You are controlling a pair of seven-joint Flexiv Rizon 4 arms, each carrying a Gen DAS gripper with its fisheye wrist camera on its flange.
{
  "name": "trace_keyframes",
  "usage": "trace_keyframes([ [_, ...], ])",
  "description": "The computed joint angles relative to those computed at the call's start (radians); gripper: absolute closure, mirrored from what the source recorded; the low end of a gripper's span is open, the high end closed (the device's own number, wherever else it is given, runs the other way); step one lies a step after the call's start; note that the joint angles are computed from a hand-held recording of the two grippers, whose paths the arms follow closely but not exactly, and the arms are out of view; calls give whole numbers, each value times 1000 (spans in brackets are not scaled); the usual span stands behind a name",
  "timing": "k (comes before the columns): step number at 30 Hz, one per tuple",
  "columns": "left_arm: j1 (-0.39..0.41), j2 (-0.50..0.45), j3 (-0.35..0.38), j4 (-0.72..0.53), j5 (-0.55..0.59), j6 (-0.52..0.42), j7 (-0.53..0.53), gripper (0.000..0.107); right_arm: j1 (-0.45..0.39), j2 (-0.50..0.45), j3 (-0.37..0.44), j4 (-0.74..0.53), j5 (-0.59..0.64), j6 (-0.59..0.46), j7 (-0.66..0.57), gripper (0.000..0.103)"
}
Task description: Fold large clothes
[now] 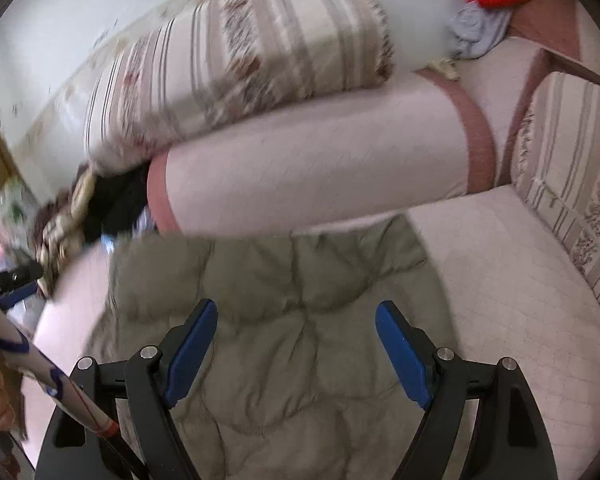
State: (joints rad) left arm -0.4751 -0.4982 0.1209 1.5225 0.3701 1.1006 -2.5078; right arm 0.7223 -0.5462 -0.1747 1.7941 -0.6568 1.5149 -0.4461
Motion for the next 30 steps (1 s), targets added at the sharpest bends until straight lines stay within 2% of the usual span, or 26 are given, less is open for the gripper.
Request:
trace_keyframes([
  [2, -8, -63, -13, -51, -5, -44, 24, 39, 9, -38, 1, -20, -12, -25, -15, 18],
  [5, -43, -149, 20, -140, 22, -117, 14, 39, 5, -101, 9, -71, -25, -87, -44, 20],
  [7, -31, -209, 16, -206, 5, -172, 38, 39, -11, -146, 24, -114, -19, -115, -60, 21],
  [11, -21, -286, 31, -291, -10, -228, 39, 33, -39, -218, 30, -195, 10, -126, -66, 21],
  [18, -36, -374, 65, -439, 21, -338, 39, 24, -106, -321, 103, -348, 102, -189, -155, 18],
  [22, -17, -352, 47, -396, 8, -287, 26, 23, -112, -331, 111, -358, 145, -188, -172, 16],
  [24, -14, -308, 44, -338, 2, -255, 17, 26, -100, -324, 106, -364, 148, -231, -179, 15],
  [27, -29, -201, 59, -207, 23, -189, -38, 26, -66, -289, 73, -348, 118, -295, -163, 15],
  [30, -70, -67, 94, -56, 104, -127, -121, 26, -37, -218, 41, -266, 71, -241, -107, 15],
])
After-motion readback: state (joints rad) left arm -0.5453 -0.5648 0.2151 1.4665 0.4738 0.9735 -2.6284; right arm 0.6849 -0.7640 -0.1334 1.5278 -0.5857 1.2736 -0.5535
